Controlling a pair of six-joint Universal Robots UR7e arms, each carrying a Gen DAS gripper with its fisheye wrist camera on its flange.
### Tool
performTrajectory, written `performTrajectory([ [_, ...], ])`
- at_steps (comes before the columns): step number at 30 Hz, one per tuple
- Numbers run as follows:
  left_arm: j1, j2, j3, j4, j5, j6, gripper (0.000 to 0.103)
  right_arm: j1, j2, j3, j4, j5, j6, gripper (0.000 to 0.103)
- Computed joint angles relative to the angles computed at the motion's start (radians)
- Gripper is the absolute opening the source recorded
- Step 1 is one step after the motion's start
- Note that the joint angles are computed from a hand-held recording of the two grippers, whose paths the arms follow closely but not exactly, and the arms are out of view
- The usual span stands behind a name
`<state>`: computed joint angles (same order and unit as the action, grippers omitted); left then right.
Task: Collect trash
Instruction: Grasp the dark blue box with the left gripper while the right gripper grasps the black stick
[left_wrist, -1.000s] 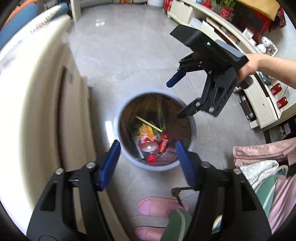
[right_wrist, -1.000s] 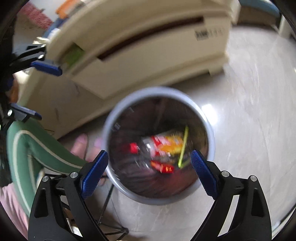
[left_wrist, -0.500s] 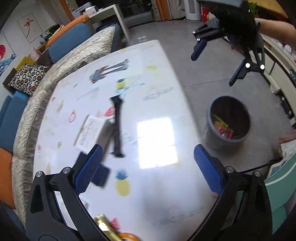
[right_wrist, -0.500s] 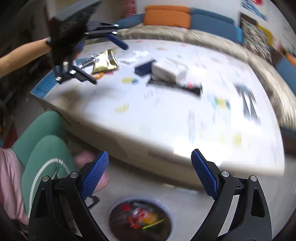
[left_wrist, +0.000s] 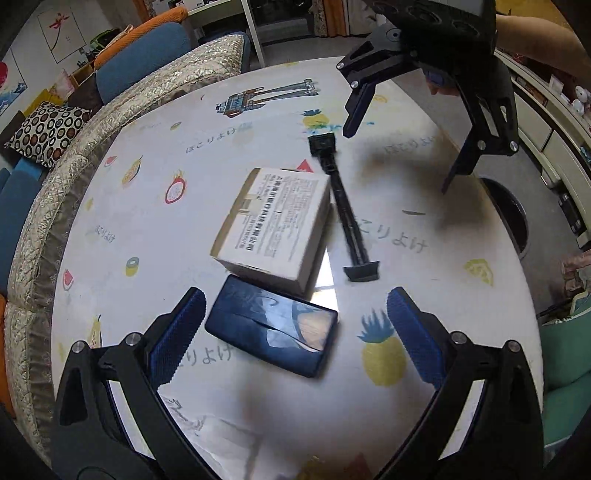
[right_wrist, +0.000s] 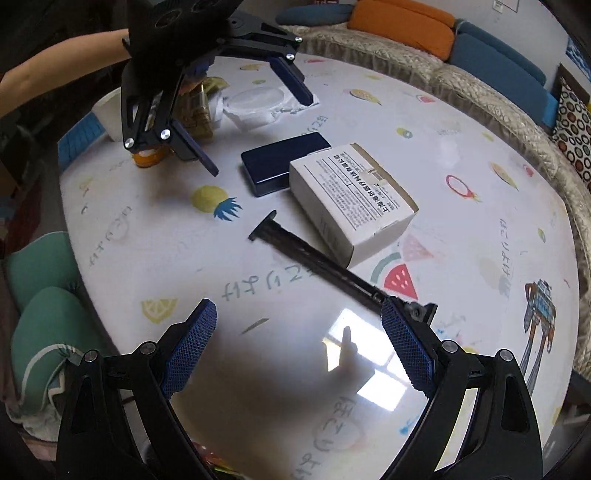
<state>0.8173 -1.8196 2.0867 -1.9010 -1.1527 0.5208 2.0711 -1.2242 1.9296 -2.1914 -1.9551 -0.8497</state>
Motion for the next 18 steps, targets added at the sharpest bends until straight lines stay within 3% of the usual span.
performTrajectory([
  [7,0.118,0.076,-0.05,-0.012,-0.088,0.1,0.096,-0.03,0.082,-0.053,-0.035,0.014,-0.064,0.09],
  [13,0.144,0.104,-0.065,0.012,-0.092,0.16,0.096,-0.04,0.121,-0.071,-0.009,-0.013,-0.081,0.09],
  [18,0.181,0.145,-0.131,0.126,-0.169,0.13,0.096,-0.048,0.138,-0.084,0.016,-0.032,-0.08,0.09],
])
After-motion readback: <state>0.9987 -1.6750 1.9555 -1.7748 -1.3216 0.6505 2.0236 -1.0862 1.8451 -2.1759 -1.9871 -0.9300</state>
